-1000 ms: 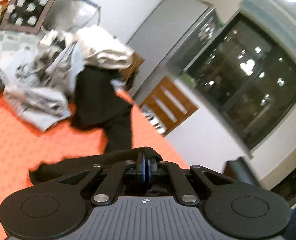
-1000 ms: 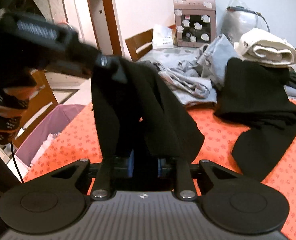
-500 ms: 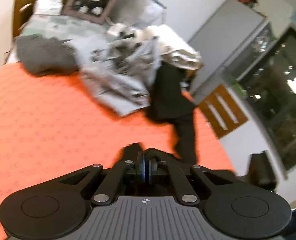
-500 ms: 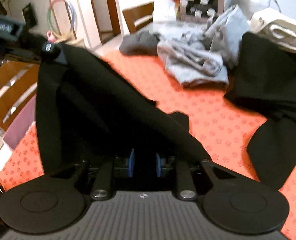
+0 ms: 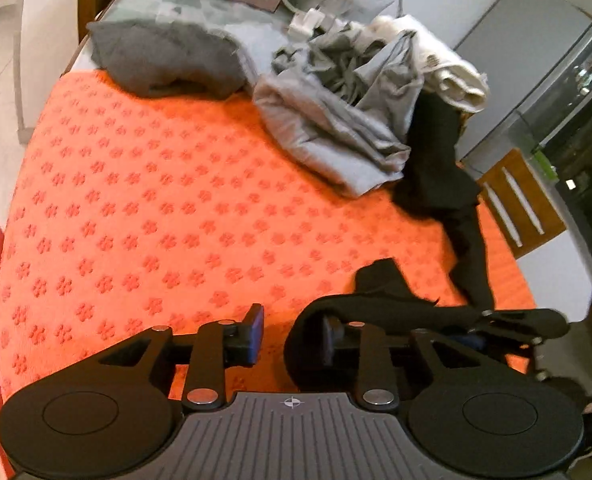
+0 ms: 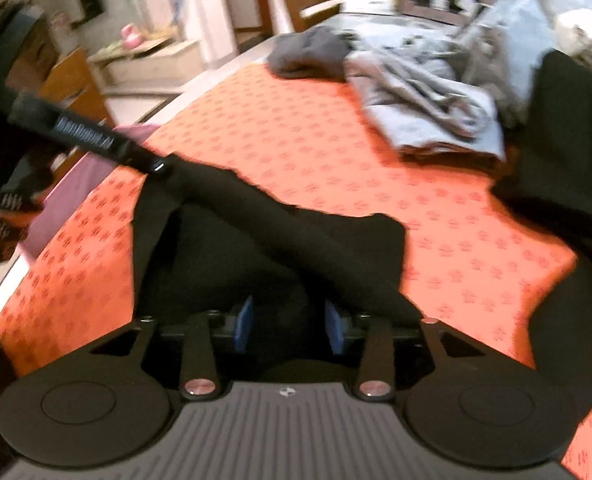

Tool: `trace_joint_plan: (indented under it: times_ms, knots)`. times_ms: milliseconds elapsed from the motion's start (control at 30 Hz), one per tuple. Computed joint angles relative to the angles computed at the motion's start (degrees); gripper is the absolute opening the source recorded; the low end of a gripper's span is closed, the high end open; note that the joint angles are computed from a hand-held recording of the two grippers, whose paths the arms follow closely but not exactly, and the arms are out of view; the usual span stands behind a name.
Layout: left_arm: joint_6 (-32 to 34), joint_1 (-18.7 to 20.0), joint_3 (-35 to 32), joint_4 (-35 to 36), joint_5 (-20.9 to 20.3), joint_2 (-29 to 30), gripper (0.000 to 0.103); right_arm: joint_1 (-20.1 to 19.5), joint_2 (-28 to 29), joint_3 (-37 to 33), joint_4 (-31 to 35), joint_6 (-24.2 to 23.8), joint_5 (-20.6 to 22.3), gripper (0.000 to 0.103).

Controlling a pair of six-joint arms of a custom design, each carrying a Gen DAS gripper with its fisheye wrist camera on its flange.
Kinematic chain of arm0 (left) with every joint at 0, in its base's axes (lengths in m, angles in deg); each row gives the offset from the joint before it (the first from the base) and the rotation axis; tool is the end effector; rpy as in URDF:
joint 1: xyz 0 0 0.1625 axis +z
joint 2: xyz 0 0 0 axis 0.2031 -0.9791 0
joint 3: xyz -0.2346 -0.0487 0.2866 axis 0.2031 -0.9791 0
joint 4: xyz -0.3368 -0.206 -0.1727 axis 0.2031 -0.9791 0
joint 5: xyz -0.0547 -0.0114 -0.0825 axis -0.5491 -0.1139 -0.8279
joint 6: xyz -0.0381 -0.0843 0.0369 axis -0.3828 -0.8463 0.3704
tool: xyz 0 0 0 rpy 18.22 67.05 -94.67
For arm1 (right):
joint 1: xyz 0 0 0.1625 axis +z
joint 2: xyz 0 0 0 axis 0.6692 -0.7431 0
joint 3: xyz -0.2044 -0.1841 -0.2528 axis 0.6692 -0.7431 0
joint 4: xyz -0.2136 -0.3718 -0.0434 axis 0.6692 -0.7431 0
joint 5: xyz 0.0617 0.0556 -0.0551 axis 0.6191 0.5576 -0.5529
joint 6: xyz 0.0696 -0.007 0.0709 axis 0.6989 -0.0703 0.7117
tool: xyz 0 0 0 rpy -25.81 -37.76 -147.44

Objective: Fold clothes

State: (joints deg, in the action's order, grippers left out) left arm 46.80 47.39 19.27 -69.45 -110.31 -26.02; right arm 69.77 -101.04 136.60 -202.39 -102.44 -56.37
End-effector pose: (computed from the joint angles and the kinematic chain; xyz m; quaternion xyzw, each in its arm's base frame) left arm -0.1653 -0.6057 0.3447 0.1547 0.9559 -0.2239 0.1102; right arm 0.3171 -0.5481 0.1587 0.3160 -0.9081 0.1740 0.2124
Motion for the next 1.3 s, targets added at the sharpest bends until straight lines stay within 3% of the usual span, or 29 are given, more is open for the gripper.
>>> trace_joint_plan:
  times_ms: [33, 100, 133, 233, 533, 767, 800, 833, 900, 1000, 1100, 1167, 1300]
  knots:
    - [0.2, -0.2, 0.2, -0.6, -0.4, -0.4, 0.038, 0.2, 0.3, -0.2, 0.5, -0.5, -0.3, 0.043]
    - [0.6, -0.8, 1.0, -2.1, -0.8, -1.4, 0.044, 0.6, 0.8, -0.9, 1.7, -0.9, -0.9, 0.011]
    - [1.0, -1.3, 1.5, -2.9, -1.0, -2.1, 0.045, 0.8, 0.7, -1.0, 1.8, -1.0, -0.9, 0.004]
    - [2.3, -2.6, 2.3, -4.1, -2.0, -3.8, 0.055, 1.9, -0.6, -0.7, 0.9, -1.1, -0.1, 0.003]
    - [4.4, -6.1, 5.0, -7.1, -3.7, -6.8, 0.055, 7.7, -5.5, 0.1, -2.5, -5.1, -1.1, 0.003]
    - [4.6, -6.5, 4.8, -8.3, -7.1, -5.7, 0.059, 9.4, -10.1, 1.6, -5.2, -7.4, 2.0, 0.003]
    - [4.0, -6.5, 4.9, -9.2, -7.4, -5.6, 0.048, 9.6, -10.6, 1.7, -5.3, -7.7, 2.3, 0.003]
    - [3.4, -6.5, 5.0, -10.0, -7.7, -5.5, 0.028, 9.7, -11.1, 1.9, -5.4, -8.0, 2.5, 0.003]
    - [0.5, -6.4, 4.5, -10.3, -7.3, -5.1, 0.01, 10.1, -12.2, 2.1, -5.6, -8.5, 3.0, 0.003]
    - [-3.2, -6.5, 4.4, -10.9, -4.8, -5.1, 0.007, 10.7, -13.7, 2.7, -6.0, -7.9, 3.1, 0.003]
    - [-8.2, -6.4, 4.1, -10.0, -2.0, -5.2, 0.007, 10.9, -15.1, 3.2, -6.1, -5.6, 3.2, 0.003]
    - [-10.5, -5.5, 4.3, -10.2, -2.4, -5.5, 0.008, 10.7, -16.0, 3.5, -6.2, -3.1, 4.0, 0.003]
    - [-13.2, -3.9, 5.1, -10.4, -7.0, -7.0, 0.034, 9.6, -17.4, 4.8, -8.2, 2.2, 6.2, 0.003]
